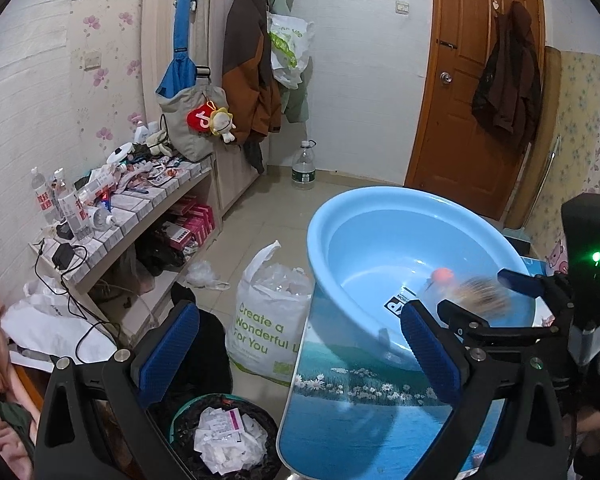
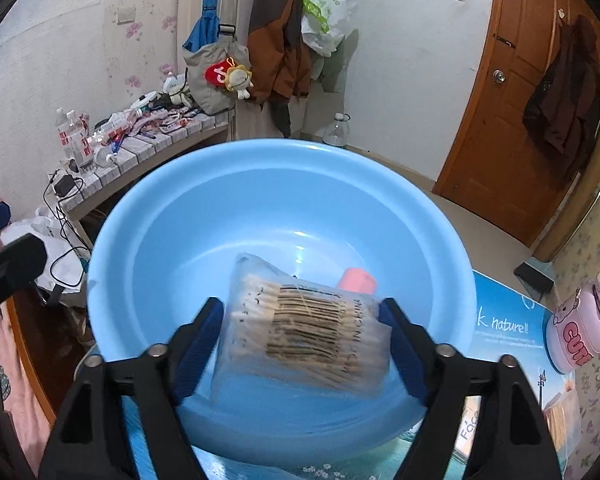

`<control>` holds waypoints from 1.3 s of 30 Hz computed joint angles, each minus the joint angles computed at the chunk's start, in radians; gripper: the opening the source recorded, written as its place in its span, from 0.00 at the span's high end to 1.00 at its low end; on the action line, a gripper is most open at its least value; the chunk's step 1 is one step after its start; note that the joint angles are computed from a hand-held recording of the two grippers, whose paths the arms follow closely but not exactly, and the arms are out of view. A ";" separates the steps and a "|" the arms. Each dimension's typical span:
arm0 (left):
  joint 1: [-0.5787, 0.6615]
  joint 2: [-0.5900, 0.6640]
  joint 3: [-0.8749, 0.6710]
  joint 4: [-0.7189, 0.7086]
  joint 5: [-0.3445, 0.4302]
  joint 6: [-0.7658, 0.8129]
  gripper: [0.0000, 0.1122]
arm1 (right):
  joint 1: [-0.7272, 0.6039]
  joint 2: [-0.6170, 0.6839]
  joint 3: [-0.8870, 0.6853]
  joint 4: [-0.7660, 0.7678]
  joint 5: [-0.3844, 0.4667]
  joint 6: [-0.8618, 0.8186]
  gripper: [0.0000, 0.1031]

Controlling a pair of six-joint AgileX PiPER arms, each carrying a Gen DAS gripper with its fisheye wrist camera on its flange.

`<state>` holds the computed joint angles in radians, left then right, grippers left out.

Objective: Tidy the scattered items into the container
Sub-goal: 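Lower the cotton swab bag into the blue basin and open the right gripper, then withdraw both grippers from the basin back toward the table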

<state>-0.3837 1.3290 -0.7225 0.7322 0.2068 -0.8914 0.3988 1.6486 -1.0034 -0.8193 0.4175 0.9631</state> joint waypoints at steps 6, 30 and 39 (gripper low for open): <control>-0.036 -0.008 -0.001 0.030 0.023 -0.049 0.09 | -0.022 -0.034 0.029 -0.025 -0.022 0.010 0.07; -0.375 -0.113 -0.041 0.226 0.294 -0.352 0.08 | 0.055 -0.476 0.238 -0.068 0.155 0.120 0.04; -0.565 -0.084 -0.080 0.281 0.428 -0.474 0.08 | 0.081 -0.681 0.335 -0.031 0.306 0.115 0.04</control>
